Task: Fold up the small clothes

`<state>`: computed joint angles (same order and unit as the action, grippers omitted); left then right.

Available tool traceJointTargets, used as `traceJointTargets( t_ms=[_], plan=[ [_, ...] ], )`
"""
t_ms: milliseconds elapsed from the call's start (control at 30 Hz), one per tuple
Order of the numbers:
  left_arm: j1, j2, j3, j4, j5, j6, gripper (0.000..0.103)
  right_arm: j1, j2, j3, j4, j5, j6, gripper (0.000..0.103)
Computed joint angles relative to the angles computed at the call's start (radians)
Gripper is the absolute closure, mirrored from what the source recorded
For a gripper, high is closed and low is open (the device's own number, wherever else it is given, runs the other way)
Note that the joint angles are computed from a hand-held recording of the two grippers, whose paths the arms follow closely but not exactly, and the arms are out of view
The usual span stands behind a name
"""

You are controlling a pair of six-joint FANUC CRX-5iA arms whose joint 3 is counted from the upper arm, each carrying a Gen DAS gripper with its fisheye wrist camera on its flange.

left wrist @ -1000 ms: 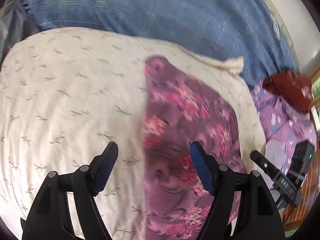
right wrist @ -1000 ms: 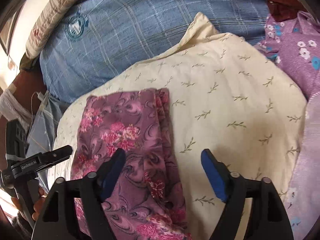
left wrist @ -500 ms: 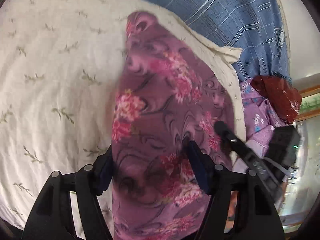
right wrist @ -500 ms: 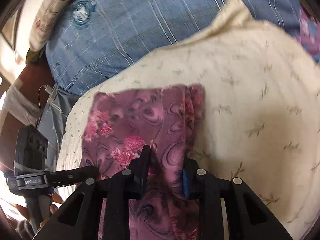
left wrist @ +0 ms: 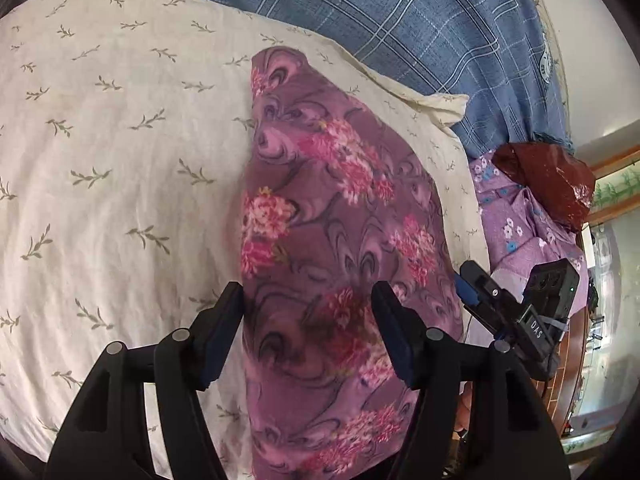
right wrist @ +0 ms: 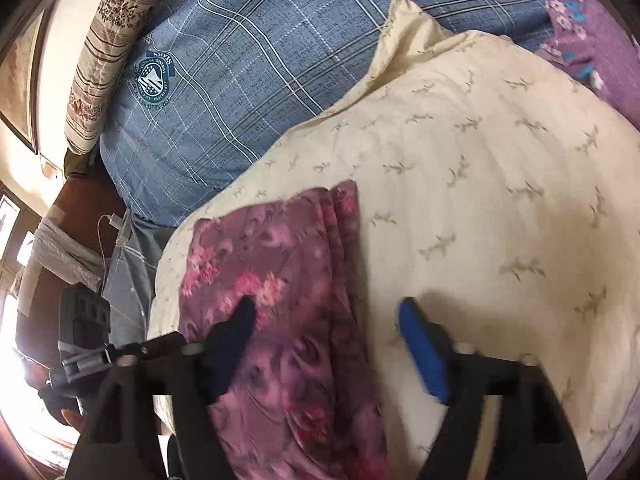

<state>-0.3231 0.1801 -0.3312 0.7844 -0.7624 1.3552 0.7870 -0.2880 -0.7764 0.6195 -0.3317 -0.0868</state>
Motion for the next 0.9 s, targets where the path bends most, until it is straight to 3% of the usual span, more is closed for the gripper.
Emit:
traceJointTargets(
  t_ms=[133, 233, 300, 400, 767, 900],
  plan=[
    [-0.012, 0.012, -0.007, -0.025, -0.012, 0.035, 0.036, 0.032, -0.004, 0.033, -0.272, 0.023, 0.262, 0.026],
    [-0.021, 0.002, 0.002, -0.073, 0.003, 0.072, 0.033, 0.058, -0.022, 0.028, -0.306, 0.07, 0.352, 0.031],
    [-0.023, 0.001, 0.007, -0.085, 0.004, 0.082, 0.032, 0.073, -0.01, 0.038, -0.248, 0.032, 0.328, 0.031],
    [-0.025, 0.001, -0.001, -0.072, 0.012, 0.079, 0.031, 0.067, 0.017, 0.078, -0.338, -0.004, 0.41, 0.031],
    [-0.024, 0.006, -0.004, -0.059, 0.024, 0.048, 0.029, 0.057, 0.019, 0.07, -0.356, 0.032, 0.39, 0.029],
    [-0.029, 0.005, -0.023, -0.009, 0.037, 0.004, 0.027, 0.059, 0.05, 0.076, -0.271, 0.021, 0.305, 0.031]
  ],
)
